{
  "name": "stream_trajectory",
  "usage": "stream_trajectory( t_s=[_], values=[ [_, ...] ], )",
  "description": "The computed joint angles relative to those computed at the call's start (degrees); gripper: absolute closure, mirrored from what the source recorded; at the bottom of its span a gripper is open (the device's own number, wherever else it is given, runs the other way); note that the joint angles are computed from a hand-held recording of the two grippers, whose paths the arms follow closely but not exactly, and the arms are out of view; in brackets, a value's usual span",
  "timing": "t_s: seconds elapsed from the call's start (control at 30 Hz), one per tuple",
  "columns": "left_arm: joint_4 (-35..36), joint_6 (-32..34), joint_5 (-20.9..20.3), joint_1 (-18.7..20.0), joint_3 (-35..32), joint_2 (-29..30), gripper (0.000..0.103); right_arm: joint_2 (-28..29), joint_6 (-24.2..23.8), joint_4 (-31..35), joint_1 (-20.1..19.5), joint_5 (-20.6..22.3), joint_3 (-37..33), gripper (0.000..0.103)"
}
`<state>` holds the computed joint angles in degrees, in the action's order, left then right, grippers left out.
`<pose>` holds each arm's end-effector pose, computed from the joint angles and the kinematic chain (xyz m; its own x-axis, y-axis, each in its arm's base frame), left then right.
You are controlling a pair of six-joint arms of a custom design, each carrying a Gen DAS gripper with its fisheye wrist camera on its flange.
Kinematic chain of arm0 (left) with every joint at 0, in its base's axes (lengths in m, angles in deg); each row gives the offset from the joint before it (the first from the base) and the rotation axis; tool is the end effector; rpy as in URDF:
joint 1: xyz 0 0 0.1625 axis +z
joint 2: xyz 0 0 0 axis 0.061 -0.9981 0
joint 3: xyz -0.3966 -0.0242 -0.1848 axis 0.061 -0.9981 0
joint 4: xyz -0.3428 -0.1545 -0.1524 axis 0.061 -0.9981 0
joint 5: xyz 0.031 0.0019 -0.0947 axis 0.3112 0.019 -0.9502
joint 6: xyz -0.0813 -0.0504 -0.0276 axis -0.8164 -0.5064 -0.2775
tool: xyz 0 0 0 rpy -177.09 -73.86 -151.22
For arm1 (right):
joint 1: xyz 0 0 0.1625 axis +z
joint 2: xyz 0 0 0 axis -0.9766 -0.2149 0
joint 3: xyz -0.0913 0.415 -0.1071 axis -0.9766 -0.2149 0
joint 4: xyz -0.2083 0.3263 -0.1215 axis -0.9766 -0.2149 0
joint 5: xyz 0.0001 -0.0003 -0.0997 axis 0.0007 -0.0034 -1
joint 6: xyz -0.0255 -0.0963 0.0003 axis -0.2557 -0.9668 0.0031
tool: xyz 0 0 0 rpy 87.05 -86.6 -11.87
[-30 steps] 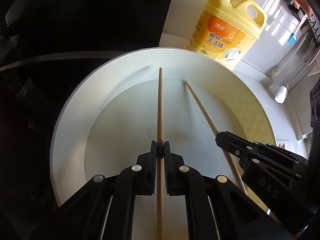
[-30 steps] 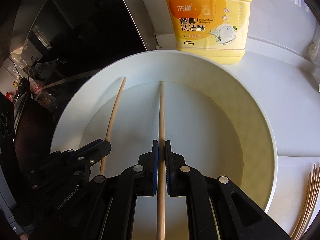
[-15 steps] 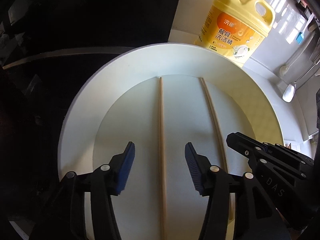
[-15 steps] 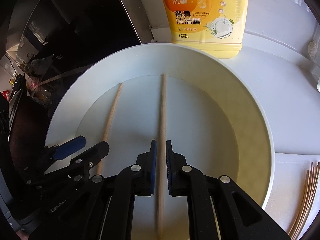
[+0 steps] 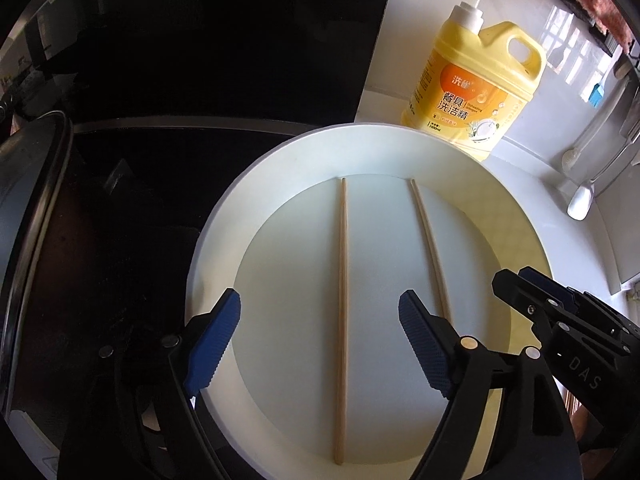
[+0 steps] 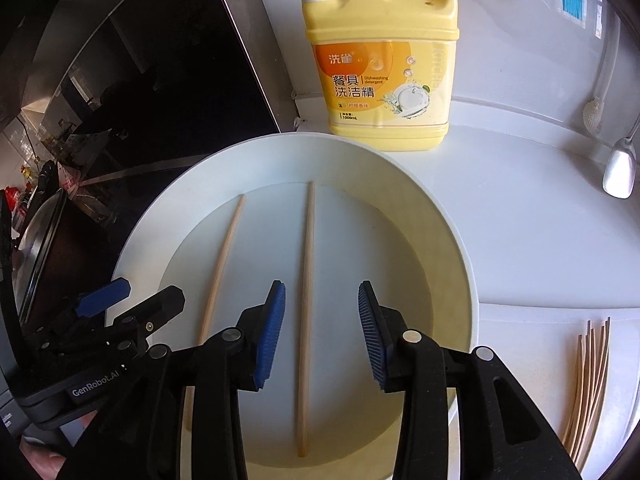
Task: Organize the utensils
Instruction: 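Open both tools to drop the chopsticks into the basin, then move both open tools back over the chopsticks on the cutting board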
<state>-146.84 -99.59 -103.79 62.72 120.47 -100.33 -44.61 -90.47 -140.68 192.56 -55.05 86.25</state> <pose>-0.0122 -0.5447 0.2923 -0.7780 -0.2152 -0.5902 0.1587 0.8417 -0.5161 0.3660 -0.5804 -0.0193 -0.8012 -0.3694 0.4707 -0.4736 0.8723 -0.1215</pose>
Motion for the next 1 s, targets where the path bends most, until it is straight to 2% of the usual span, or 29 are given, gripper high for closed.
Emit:
stream_trajectory(
  t_s=[0.3, 0.67, 0.83, 1.0],
  values=[
    [0.6, -1.5, 3.5, -2.7, 2.5, -2.7, 0.013, -2.4, 0.9, -3.2, 0.5, -0.5, 3.6, 0.046],
    [3.2, -5.2, 6.5, -9.6, 5.7, -3.1, 0.009, -10.5, -0.9, -7.5, -1.1, 0.3, 12.7, 0.038],
    [6.0, -12.4, 7.5, -14.3, 7.2, -1.5, 0.008, -16.7, -4.0, -9.5, -3.0, -0.4, 18.7, 0.035],
    [9.8, -21.6, 5.9, -18.5, 8.4, 0.9, 0.007, -24.4, -6.6, -10.3, -6.4, -0.6, 25.3, 0.035]
  ],
)
